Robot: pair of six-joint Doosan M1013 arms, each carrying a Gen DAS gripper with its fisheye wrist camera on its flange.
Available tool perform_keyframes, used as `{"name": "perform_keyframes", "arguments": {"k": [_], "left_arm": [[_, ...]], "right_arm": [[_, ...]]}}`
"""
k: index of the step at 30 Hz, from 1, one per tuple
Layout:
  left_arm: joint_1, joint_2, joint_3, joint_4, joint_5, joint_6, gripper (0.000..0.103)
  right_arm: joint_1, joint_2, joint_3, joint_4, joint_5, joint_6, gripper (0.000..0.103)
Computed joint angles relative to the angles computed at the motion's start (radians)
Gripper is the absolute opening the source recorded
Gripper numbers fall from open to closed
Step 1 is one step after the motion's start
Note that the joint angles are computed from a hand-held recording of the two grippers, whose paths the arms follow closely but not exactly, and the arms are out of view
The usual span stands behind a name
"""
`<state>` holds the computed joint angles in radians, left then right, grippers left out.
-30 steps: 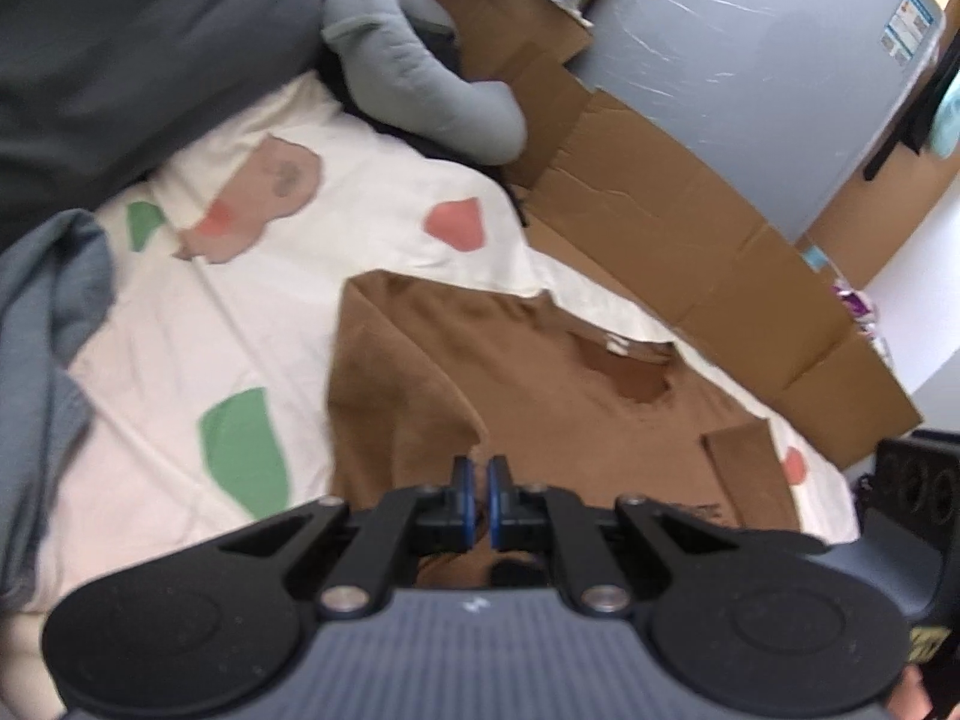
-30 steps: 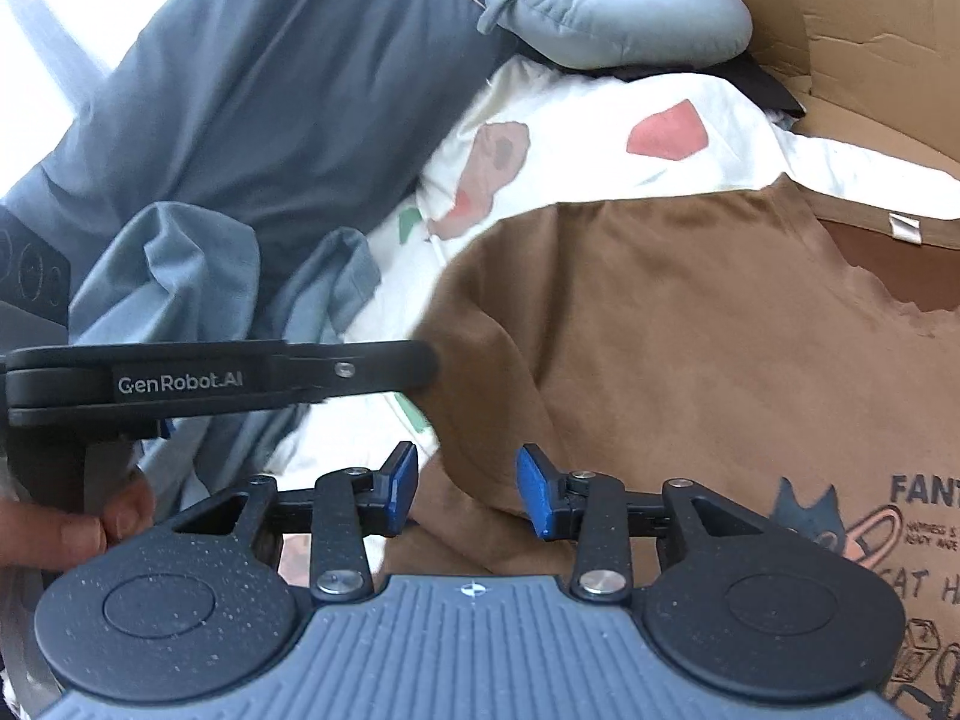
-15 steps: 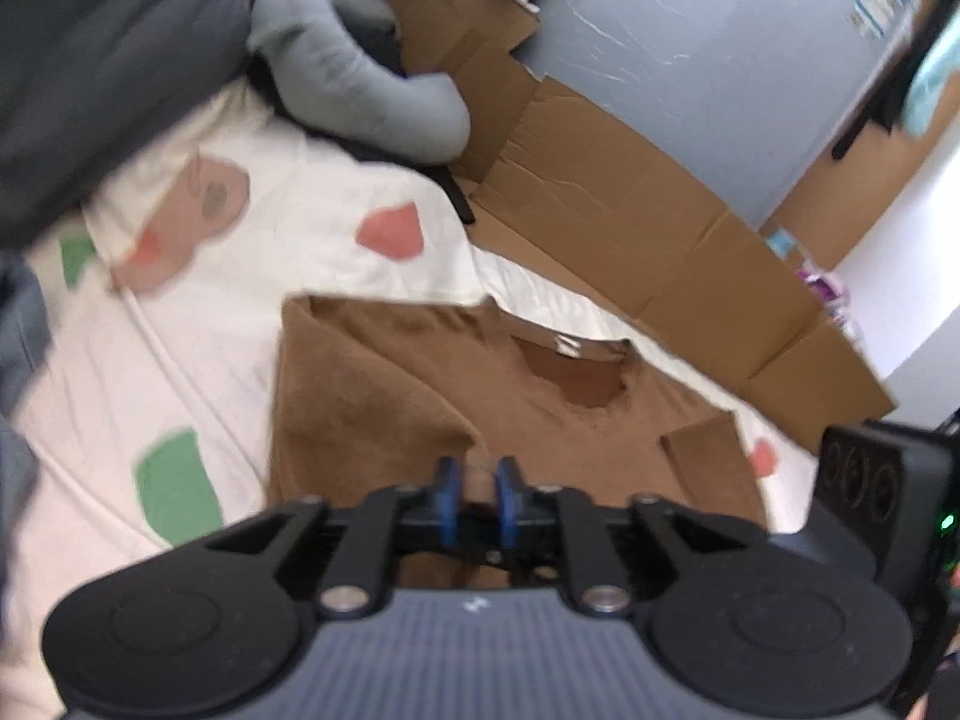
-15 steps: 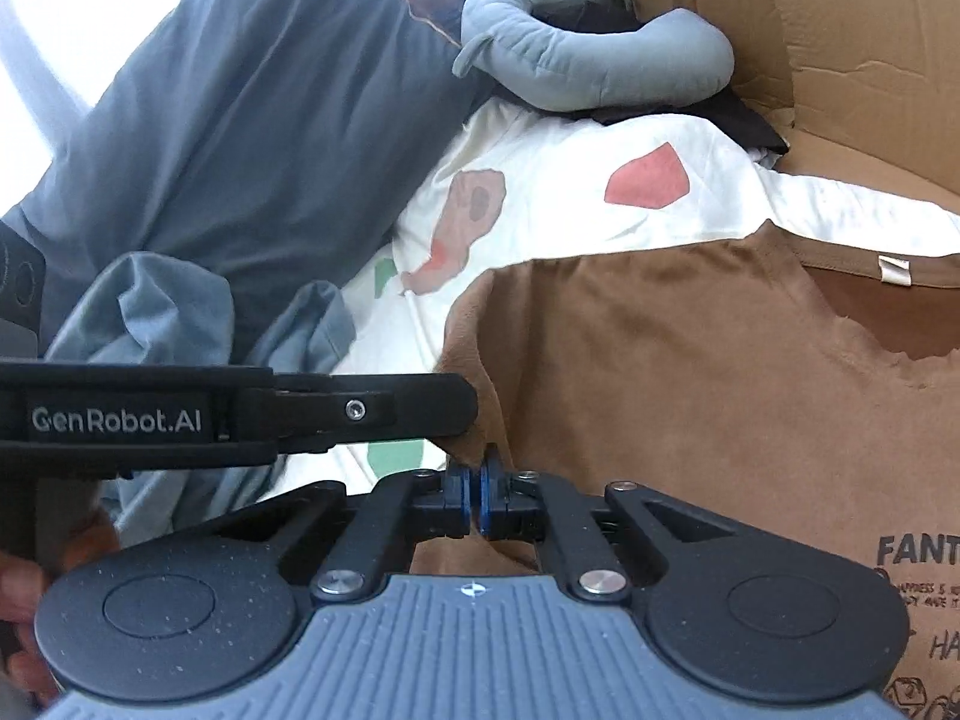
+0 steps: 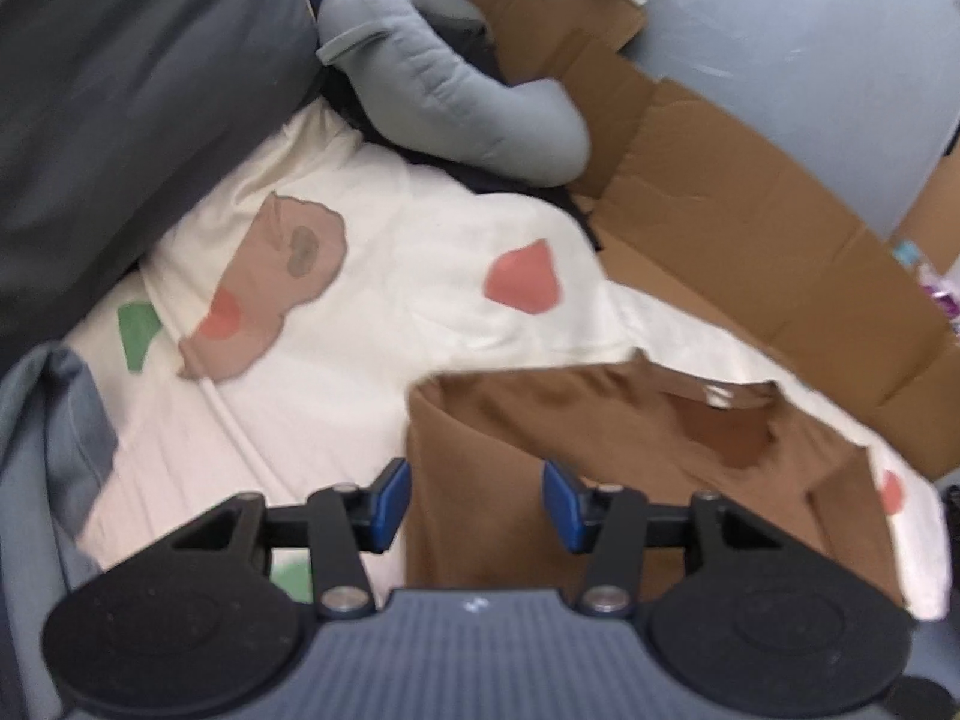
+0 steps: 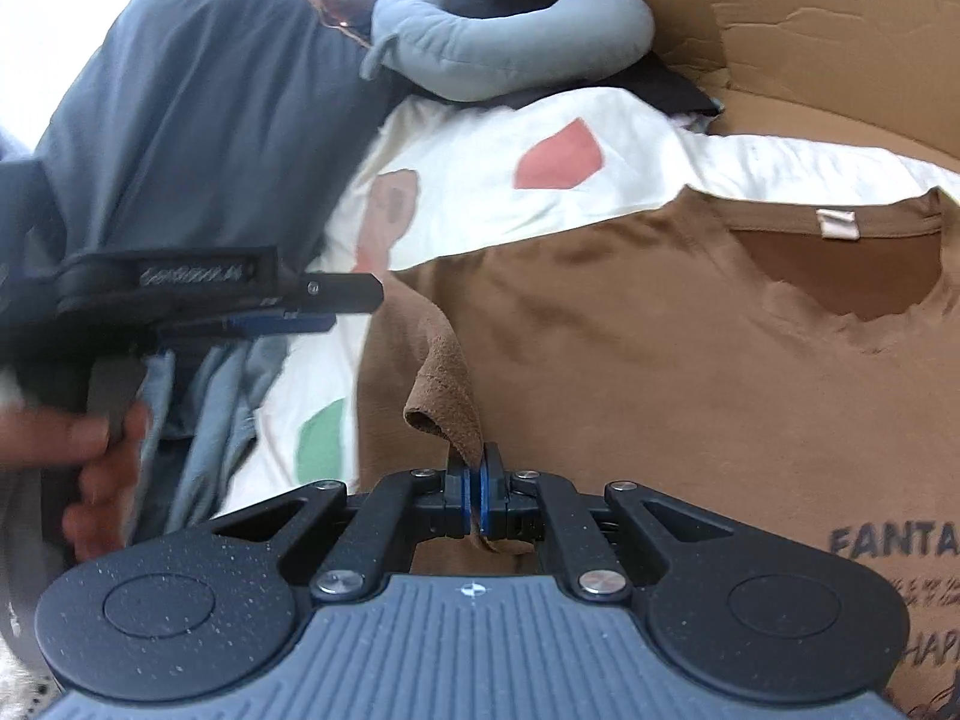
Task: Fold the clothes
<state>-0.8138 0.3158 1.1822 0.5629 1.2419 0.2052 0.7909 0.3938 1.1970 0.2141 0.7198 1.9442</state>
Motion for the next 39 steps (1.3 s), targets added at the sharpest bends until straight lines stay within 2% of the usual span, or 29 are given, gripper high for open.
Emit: {"name": "perform_keyframes", "arguments": {"k": [2,10,11,12,14,17,23,27,29,34,39], "left_arm": [[0.021,0.01,-0.007,-0.008,0.005,0.021,0.052],[0.096,0.036,-0.011,-0.13,-0.049,0.088,0.049],[0.104,0.041,-0.016,-0.15,-0.05,0.107,0.046],[0.109,0.046,-0.019,-0.167,-0.05,0.123,0.041],[0.118,0.056,-0.029,-0.187,-0.035,0.148,0.011],[0.12,0.073,-0.05,-0.171,0.014,0.175,0.009],[0.123,0.09,-0.072,-0.154,0.057,0.217,0.009],[0.115,0.064,-0.044,-0.101,0.026,0.108,0.019],[0.108,0.053,-0.04,-0.079,0.025,0.094,0.022],[0.093,0.042,-0.044,-0.106,0.047,0.139,0.021],[0.078,0.039,-0.039,-0.131,0.053,0.15,0.01]], "right_arm": [[-0.005,0.004,-0.001,0.002,0.003,-0.013,0.001],[-0.037,0.012,0.006,0.075,0.012,-0.065,0.001],[-0.041,0.013,0.008,0.087,0.013,-0.068,0.001],[-0.046,0.014,0.009,0.099,0.013,-0.071,0.001],[-0.053,0.016,0.012,0.119,0.015,-0.073,0.001],[-0.061,0.024,0.01,0.126,0.028,-0.049,0.001],[-0.075,0.043,0.001,0.146,0.063,0.006,0.001],[-0.082,0.052,0.003,0.163,0.078,0.057,0.003],[-0.086,0.047,0.018,0.189,0.058,0.059,0.004],[-0.092,0.044,0.033,0.213,0.027,0.056,0.005],[-0.097,0.051,0.044,0.247,-0.019,0.071,0.004]]}}
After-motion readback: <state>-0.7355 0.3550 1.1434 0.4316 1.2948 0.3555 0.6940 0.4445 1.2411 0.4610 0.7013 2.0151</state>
